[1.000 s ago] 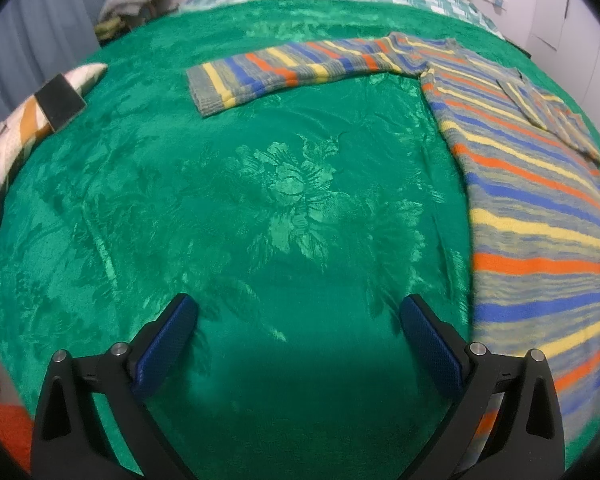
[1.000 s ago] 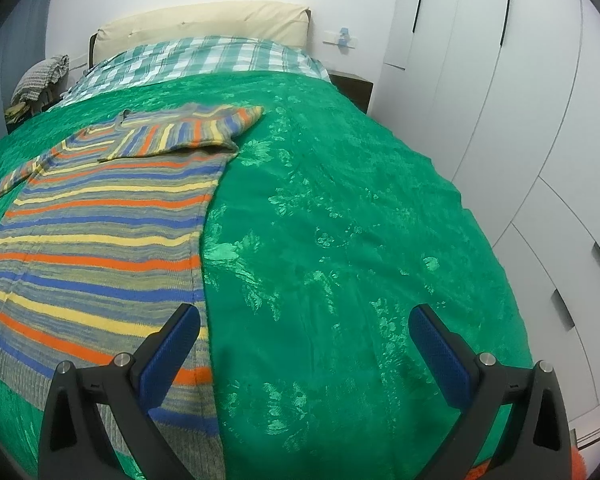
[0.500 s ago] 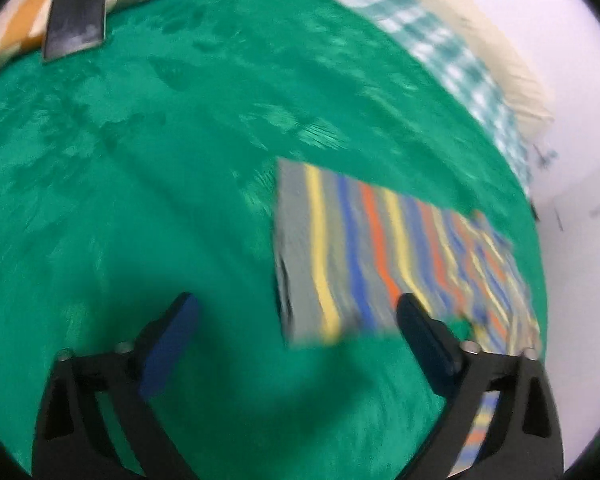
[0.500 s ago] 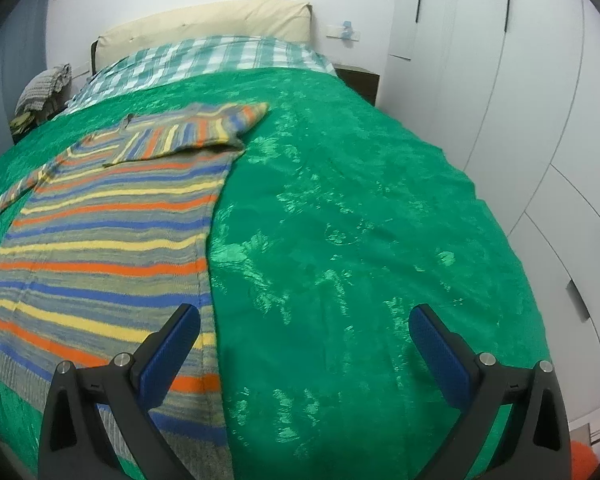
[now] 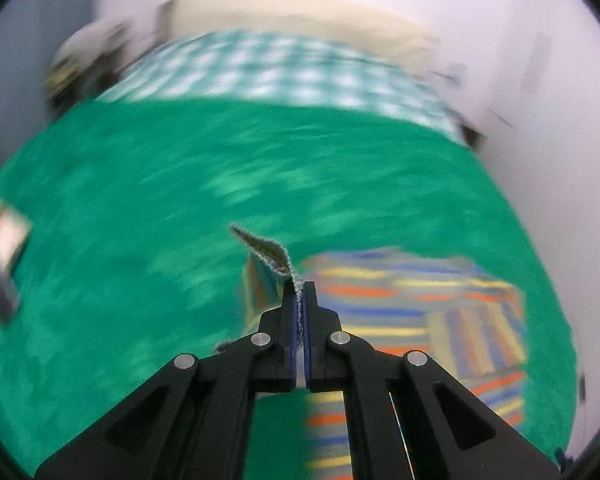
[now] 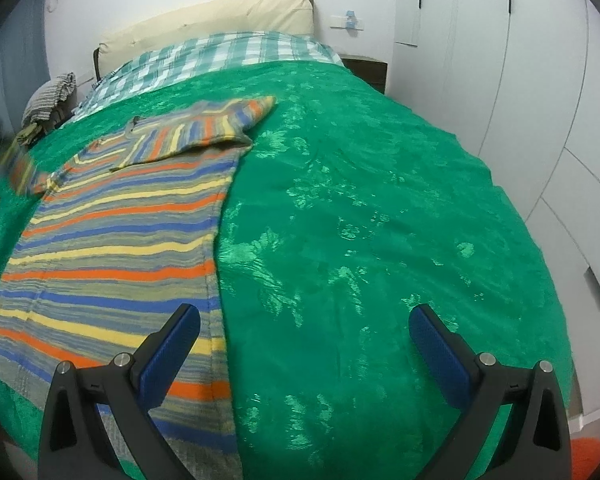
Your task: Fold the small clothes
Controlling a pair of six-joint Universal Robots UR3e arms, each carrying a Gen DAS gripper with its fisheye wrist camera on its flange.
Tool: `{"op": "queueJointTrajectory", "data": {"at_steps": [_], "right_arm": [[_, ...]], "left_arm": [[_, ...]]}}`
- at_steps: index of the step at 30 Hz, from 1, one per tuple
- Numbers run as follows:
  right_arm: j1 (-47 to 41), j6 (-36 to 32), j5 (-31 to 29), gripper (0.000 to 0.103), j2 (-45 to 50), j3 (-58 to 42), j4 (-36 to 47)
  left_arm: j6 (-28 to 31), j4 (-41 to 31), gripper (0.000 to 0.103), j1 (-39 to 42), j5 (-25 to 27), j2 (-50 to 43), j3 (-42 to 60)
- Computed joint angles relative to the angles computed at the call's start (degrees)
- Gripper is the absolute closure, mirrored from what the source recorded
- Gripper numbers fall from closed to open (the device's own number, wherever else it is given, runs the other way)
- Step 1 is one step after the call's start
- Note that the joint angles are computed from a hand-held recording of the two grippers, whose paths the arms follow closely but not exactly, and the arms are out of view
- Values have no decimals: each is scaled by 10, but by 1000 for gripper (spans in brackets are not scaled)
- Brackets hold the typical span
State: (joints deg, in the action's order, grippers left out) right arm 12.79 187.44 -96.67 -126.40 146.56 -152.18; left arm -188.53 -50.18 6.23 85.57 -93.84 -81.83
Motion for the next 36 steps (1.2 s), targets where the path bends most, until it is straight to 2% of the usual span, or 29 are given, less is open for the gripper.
{"op": "queueJointTrajectory", "data": {"at_steps": [4,6,7,8,9,10,15,18,20,22,24,27,29,31,34,36], "right_arm": [[-15,1,14,1,-21,4,15],[-26,-1,20,1,-36,7,25],[-31,-1,22,1,-40,7,30],[-35,0,23,1,-43,8,34],[-39,0,24,1,-47,8,38],[-43,2,26,1,-51,8,41],[-73,-5,49,0,-84,13,64],[-81,-10,61,1,-81,13,62],[-78,-8,59,1,-79,13,60],[-73,-5,53,1,-76,12,54],[-71,0,47,1,-78,12,51],[-57,12,22,1,-70,12,42],[-39,24,-2,1,-54,10,32],[-31,33,-15,1,-41,10,26],[-17,45,-35,1,-24,9,20],[-12,50,-47,1,-18,10,21]], "left_arm": [[-35,-5,102,-140,44,-165,188],[-53,13,98,-198,71,-244,253],[-62,-6,82,-222,85,-287,298],[-68,-25,42,-242,95,-317,320],[-76,-35,29,-257,106,-326,318],[-87,-25,25,-275,120,-326,291],[-105,84,24,-324,124,-178,1],[-160,106,14,-362,182,-33,-179],[-189,134,8,-361,201,70,-299],[-226,112,8,-360,224,176,-385],[-263,46,8,-356,260,285,-436],[-272,4,5,-309,288,402,-496],[-257,-18,5,-261,281,477,-532],[-227,0,5,-211,257,502,-570],[-184,47,5,-169,248,530,-643],[-136,52,5,-108,206,560,-683]]}}
